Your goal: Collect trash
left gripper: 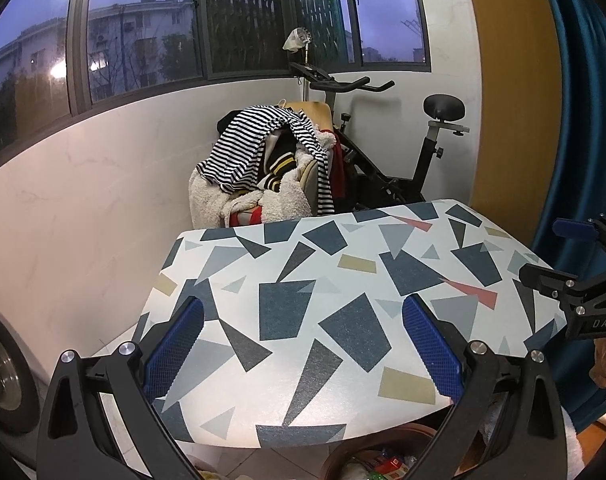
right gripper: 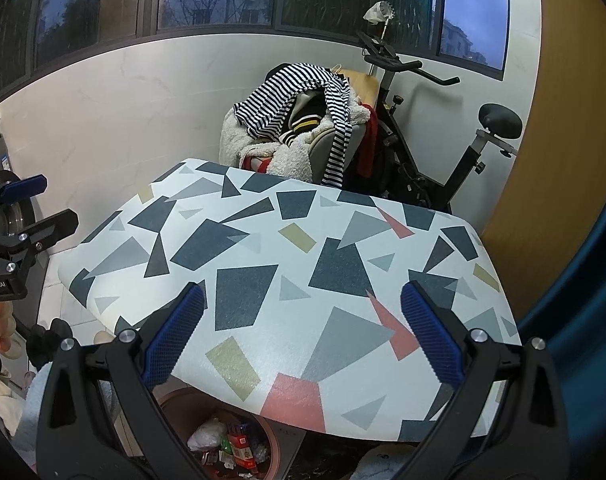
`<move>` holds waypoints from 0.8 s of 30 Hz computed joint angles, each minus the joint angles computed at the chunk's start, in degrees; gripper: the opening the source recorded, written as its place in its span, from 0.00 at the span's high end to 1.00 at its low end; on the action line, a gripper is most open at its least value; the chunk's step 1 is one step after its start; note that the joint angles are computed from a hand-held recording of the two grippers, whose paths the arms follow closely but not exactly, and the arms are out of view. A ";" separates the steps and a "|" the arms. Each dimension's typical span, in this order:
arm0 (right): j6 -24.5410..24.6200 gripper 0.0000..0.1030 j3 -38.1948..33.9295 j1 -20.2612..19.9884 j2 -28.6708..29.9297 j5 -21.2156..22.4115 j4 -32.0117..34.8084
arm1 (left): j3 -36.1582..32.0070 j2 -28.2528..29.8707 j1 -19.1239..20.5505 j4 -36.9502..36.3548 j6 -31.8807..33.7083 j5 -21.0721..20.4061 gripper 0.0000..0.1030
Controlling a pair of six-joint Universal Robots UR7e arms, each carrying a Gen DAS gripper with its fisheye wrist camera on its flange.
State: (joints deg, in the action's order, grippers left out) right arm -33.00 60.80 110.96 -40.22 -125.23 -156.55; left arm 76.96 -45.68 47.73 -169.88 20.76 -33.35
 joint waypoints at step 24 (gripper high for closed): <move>-0.12 0.06 2.58 -0.45 -1.46 0.74 -3.86 | 0.77 -0.12 -0.21 0.49 -0.30 0.18 0.06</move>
